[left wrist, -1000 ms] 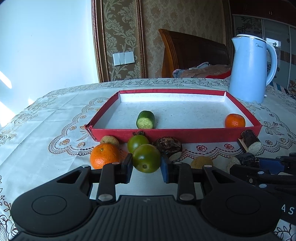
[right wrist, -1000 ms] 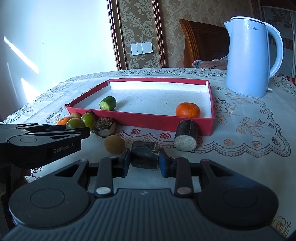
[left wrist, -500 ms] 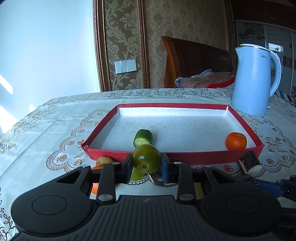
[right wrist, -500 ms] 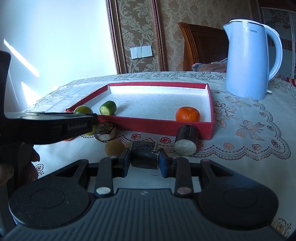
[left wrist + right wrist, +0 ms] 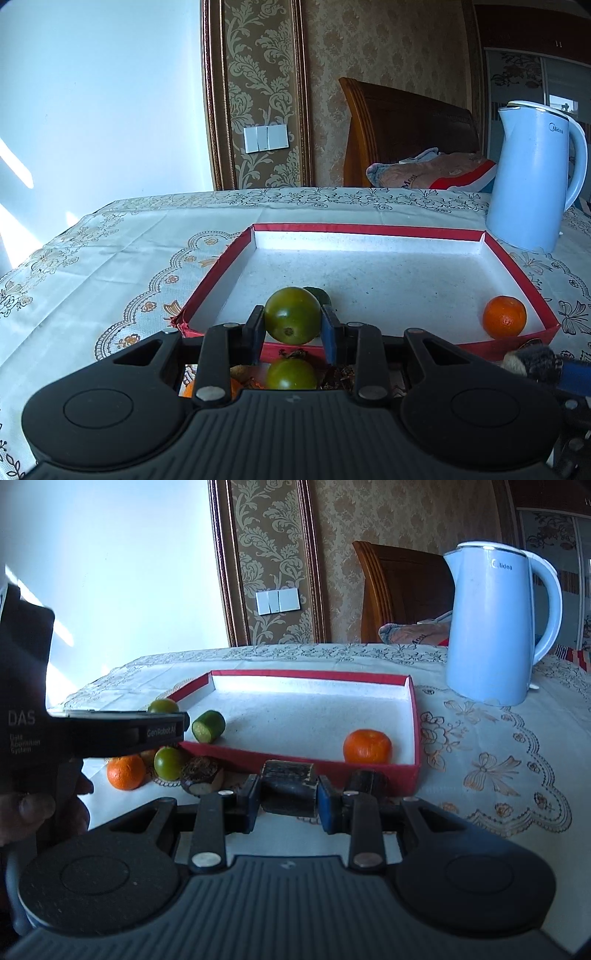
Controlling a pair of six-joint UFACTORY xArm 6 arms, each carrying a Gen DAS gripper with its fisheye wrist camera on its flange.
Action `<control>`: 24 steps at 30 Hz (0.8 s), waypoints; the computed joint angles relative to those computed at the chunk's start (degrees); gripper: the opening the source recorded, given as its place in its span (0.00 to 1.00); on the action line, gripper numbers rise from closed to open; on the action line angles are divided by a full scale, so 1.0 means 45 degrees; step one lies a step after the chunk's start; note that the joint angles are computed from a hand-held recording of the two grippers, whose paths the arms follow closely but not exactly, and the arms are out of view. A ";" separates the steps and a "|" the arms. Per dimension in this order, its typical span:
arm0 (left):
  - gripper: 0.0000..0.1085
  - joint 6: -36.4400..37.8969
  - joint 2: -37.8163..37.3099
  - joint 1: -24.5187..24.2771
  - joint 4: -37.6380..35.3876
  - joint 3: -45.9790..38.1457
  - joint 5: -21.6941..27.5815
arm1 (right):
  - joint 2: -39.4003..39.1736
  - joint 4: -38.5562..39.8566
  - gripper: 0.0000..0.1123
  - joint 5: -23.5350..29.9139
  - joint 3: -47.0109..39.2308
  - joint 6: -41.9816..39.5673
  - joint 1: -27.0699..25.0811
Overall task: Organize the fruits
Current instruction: 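Carry the lime and eggplant chunk over the red tray with both grippers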
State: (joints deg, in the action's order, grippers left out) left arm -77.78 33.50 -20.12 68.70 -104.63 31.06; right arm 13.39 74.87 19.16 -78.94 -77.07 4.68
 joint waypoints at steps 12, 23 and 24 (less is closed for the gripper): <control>0.28 0.1553 0.1537 0.0099 -0.1294 -0.2450 0.0143 | 0.2324 -0.2795 0.27 -0.1032 -0.3029 0.2482 0.0408; 0.28 0.3927 0.3584 0.0050 -0.3569 -0.5333 0.0164 | 0.3512 -0.4871 0.27 -0.0945 -0.4170 0.4491 0.0251; 0.28 0.3958 0.3631 0.0054 -0.3598 -0.5376 0.0166 | 0.3537 -0.4909 0.27 -0.0891 -0.4201 0.4512 0.0250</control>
